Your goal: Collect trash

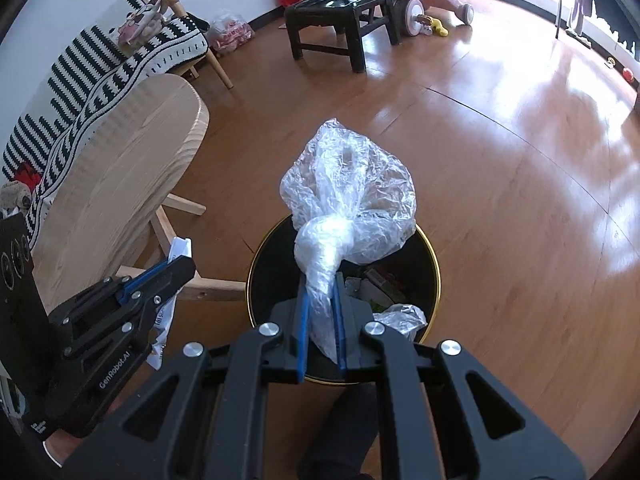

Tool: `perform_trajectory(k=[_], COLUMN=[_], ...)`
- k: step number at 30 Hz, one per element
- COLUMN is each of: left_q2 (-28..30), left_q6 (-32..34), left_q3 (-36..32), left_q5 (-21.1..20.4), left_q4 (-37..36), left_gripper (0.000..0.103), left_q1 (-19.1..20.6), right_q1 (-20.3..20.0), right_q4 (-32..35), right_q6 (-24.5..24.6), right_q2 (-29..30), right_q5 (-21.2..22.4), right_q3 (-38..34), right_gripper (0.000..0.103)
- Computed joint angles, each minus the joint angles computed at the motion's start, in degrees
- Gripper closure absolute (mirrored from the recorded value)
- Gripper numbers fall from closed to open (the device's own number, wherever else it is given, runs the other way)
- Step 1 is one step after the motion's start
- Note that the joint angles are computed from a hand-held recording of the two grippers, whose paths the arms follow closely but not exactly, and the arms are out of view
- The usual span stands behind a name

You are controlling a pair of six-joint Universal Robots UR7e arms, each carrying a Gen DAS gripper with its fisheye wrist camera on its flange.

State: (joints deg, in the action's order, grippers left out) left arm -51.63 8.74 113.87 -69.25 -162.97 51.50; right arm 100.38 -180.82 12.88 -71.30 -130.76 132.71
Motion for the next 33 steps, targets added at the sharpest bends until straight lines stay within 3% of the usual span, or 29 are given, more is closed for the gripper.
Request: perform_trajectory(k=[8,9,10,11,12,13,14,17,19,24,27,33], left_q2=[1.66,1.98,2.33,2.52,2.61,2.52,2.40,1.28,0.19,-4.89,-9.44,-20.25], left_q6=[1.38,1.47,1.39,1.12,0.72,0.16,-0.04,-0.14,-0.12,-1.09,-1.46,-3.38], left_q3=[-0.56,-0.77,-1.11,-1.23,-1.31,-0.98,-0.74,-0.45,0.41,1.97,3.22,5.64], left_q5=[-1.59,-1.64,-1.57,-1.53,-1.48,-1.09,-0.71,-1.18,-0.37,0.02,3.29,15.58], left_q4=[-2.38,-2.24,-1.74,-1.50,-1.47,-2.14,-2.67,-1.54,-1.97,0.54,1.14,3.85], left_gripper=[0.095,0.092,0.081,0.071,0.050,0.035,0.031,0.026,0.013,0.008,0.007,0.007], left_q1=[0.15,0.16,0.26,0.35,0.41,0.30,0.14,-0.22,-0.97,-2.06,-2.45,-2.13], right_q1=[0.46,0.44,0.28,0.11,-0.08,-0.07,0.03,0.89,0.99,3.67,6.52,13.54], right_q4=[-1.04,-1.26,-1.33,-1.18,-1.40,-2.21,-3.25,-3.12,-3.08,-5.14,-6.30,-1.02], right_q6=[0.85,1.10,1.40,2.01,2.09,1.96,1.54,1.05,1.34,1.17,0.90,-0.07], right_q2=[0.81,0.80,0.77,0.52,0.29,0.26,0.36,0.64,0.32,-0.62,-0.19,5.94], right_q5=[-0.47,-0.64,-0.52,-0.23,0.14,0.16,-0.04,-1.36,-0.90,-1.75,-3.26,-6.36], right_q3=[-0.04,-0.01,-0.05,0.04,0.20,0.40,0.60,0.31,0.23,-0.17,-1.05,-7.87], right_gripper=[0.091,0.091,0.089,0.073,0.040,0.027,0.020,0.020,0.020,0.011,0.007,0.007])
